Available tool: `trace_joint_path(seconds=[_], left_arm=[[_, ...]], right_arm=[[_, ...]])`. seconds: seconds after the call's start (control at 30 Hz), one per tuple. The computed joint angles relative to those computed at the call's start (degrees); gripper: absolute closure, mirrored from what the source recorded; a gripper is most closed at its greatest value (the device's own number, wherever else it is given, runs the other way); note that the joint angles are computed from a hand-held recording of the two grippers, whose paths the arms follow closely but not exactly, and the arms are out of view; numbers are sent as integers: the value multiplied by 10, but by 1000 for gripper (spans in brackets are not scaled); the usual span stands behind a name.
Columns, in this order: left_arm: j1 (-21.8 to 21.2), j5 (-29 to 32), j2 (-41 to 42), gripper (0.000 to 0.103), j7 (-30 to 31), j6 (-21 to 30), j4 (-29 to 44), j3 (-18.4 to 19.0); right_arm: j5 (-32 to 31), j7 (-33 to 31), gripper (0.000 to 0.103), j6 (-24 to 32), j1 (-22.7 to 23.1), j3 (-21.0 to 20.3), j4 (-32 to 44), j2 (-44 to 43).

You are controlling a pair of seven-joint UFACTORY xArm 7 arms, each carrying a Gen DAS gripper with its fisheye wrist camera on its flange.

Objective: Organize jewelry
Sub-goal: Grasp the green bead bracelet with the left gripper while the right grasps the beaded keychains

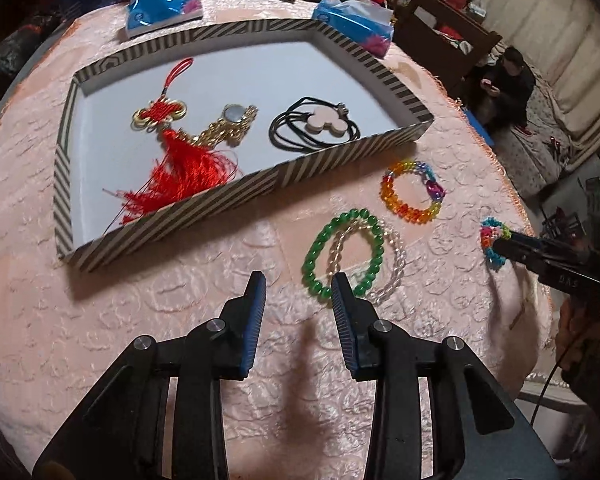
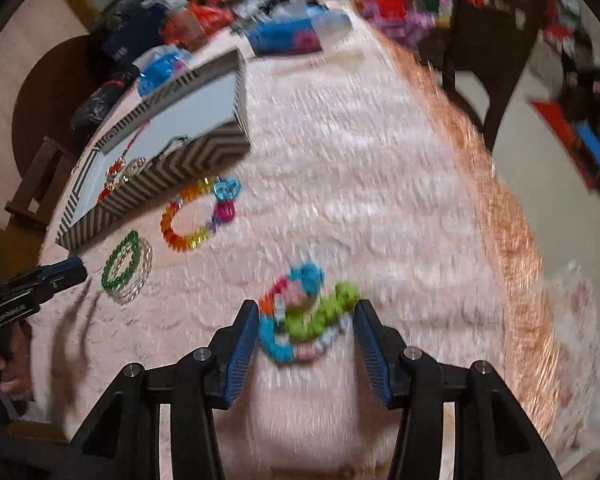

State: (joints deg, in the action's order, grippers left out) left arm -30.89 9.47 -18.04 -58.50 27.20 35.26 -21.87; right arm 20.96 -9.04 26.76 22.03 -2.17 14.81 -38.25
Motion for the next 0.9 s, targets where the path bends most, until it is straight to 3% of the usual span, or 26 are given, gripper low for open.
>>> trace_joint_path(seconds=[0.1,0.13,0.23,0.5,0.63,0.7,0.77,0.9], left_arm=[[-2,-1,-7,70,-4,8,-2,-2],[-2,0,-8,70,-5,9,-1,-3],[-6,-8,-5,70,1,-2,-2,1],[-12,-20,57,70,46,-38,31,16],[-2,9,92,70,32,-32,57,13],[-5,6,98,75,28,-36,55,19],[-5,9,93,89,21,-42,47,22],[-15,-37,75,91,47,-64,23,34]], right_arm=[[-11,-2,62,-39,3,14,1,23],[-24,-5,72,-48,1,22,1,29],[-18,-24,85,-44,20,0,1,26],[-36,8,84,-30,8,22,-25,-18],[-52,17,84,-27,6,26,-25,-20],[-52,15,84,-24,10,18,-24,-20],[-49,12,84,-21,13,12,-22,-19],[-45,8,84,-22,15,8,-23,-19]])
